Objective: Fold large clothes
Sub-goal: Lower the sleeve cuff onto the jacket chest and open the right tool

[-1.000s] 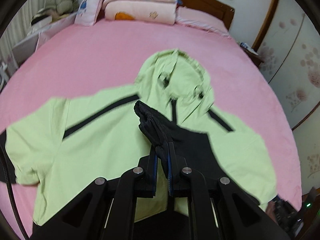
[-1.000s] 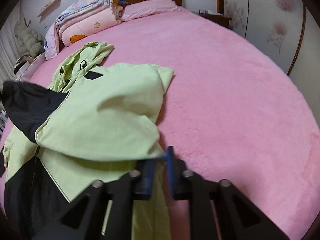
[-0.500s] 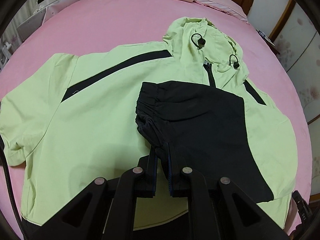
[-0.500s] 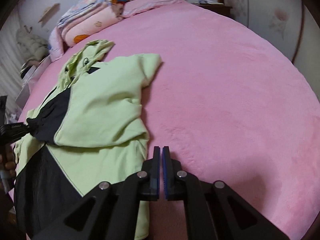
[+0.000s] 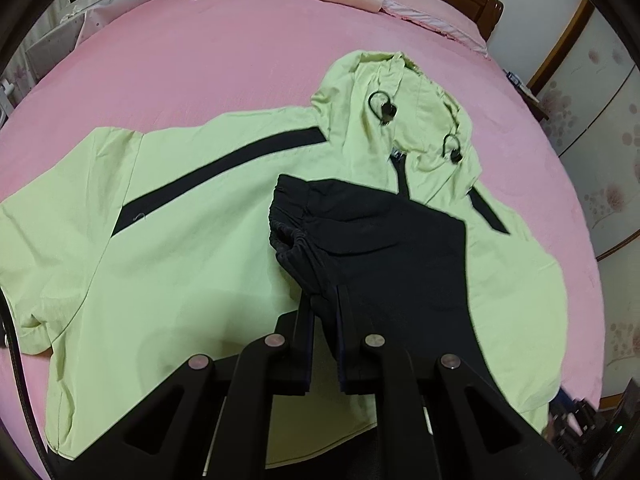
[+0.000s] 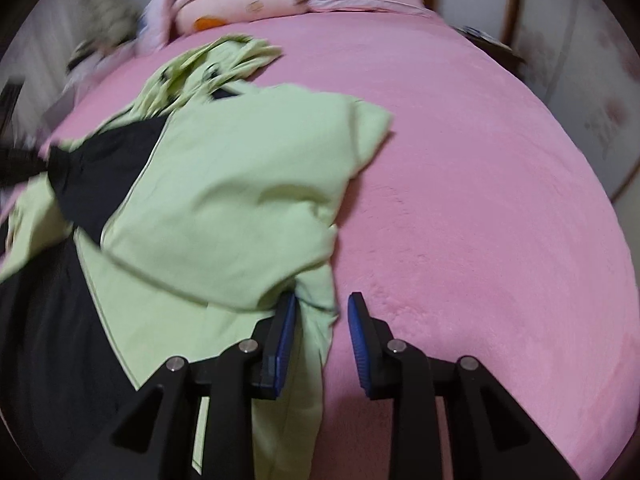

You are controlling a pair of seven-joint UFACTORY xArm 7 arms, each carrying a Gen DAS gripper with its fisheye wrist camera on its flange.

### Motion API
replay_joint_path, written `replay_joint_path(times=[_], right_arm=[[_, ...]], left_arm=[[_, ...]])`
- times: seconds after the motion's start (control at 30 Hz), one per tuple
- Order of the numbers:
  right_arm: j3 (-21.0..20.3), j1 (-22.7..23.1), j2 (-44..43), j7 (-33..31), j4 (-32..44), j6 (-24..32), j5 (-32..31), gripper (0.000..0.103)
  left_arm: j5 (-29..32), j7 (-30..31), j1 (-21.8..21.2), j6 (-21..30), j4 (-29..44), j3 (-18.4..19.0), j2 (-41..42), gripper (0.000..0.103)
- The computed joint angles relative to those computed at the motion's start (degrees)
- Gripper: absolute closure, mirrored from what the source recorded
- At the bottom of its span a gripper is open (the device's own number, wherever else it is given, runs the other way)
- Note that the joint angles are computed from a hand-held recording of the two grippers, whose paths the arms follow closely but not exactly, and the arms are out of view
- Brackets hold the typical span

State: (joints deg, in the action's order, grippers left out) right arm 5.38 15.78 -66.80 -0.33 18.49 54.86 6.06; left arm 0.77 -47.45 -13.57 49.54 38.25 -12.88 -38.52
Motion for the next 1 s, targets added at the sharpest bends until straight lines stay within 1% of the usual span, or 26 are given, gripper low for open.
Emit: replay_joint_path(times=[0.07, 0.13, 0.2, 0.3, 0.33, 0.5, 0.53, 0.57, 0.6, 0.67, 0.73, 0.8, 0.87, 0.93, 1.0], right_arm=[[-1.6, 0.6, -2.3, -1.2, -0.7, 1.7, 0.4, 0.076], [-2.1, 0.2, -3.6, -1.6, -1.2, 2.6, 0.7, 0.075], [-2.1, -0.2, -3.2, -1.3, -1.4, 2.1, 1.4, 0.074], [-0.7, -0.6, -0.7, 0.2, -1.1, -0.4, 2.1, 0.074], [0.3, -0.7, 0.4, 0.9, -1.0, -1.8, 1.9, 0.074], [2.8, -0.7, 4.5, 4.2, -0.5, -7.7, 0.3, 0.074], [3.4, -0.9, 4.7, 4.9, -0.6, -8.3, -0.3, 0.076], [5.0, -1.6, 3.7, 6.5, -1.0, -9.3, -1.7, 0.080], [6.2, -1.9, 2.6, 7.8, -1.4, -9.6, -2.9, 0.090], [9.4, -2.7, 0.1, 11.4, -1.6, -8.8, -5.7, 0.092], [10.7, -2.0, -2.5, 14.6, -1.7, -7.5, -6.9, 0.093], [11.3, -1.2, -3.6, 17.1, -1.4, -6.2, -7.7, 0.093], [12.8, -0.6, -3.1, 19.4, -0.8, -4.6, -8.7, 0.093], [12.9, 0.3, -1.0, 20.3, -0.4, -3.4, -9.5, 0.093], [12.6, 1.5, 1.0, 20.6, 0.0, -1.8, -9.9, 0.092]], left_arm=[[-1.2, 0.4, -0.5, -0.8, 0.5, 0.9, 0.0, 0.096], [-1.6, 1.0, -0.7, -1.2, 1.8, 1.1, 0.4, 0.096], [-1.5, 1.4, -0.6, -1.5, 3.1, 1.0, 0.8, 0.096], [-1.9, 2.0, -0.6, -1.9, 5.1, 1.1, 1.2, 0.096], [-2.1, 2.2, -0.6, -2.1, 5.7, 1.2, 1.2, 0.096], [-2.7, 2.7, -0.4, -3.2, 7.3, 1.4, 0.7, 0.096], [-2.7, 2.8, -0.3, -3.0, 7.3, 1.2, 0.5, 0.096], [-2.8, 3.0, -0.4, -2.7, 7.0, 1.3, 0.4, 0.096], [-2.9, 3.0, -0.4, -2.5, 6.5, 1.2, 0.2, 0.096], [-2.3, 2.4, 0.2, -1.6, 5.2, 0.5, -0.3, 0.096], [-0.7, 1.5, 1.1, -0.6, 3.3, -0.4, -1.0, 0.096], [-1.0, 0.7, 1.0, 0.1, -0.1, 0.0, -2.4, 0.095], [-2.0, 0.7, 0.4, 0.7, -3.4, 1.0, -3.4, 0.094], [-2.8, 0.5, -0.2, 2.0, -6.1, 1.3, -3.9, 0.094], [-3.4, 0.7, -0.8, 1.0, -8.8, 1.7, -5.4, 0.091]])
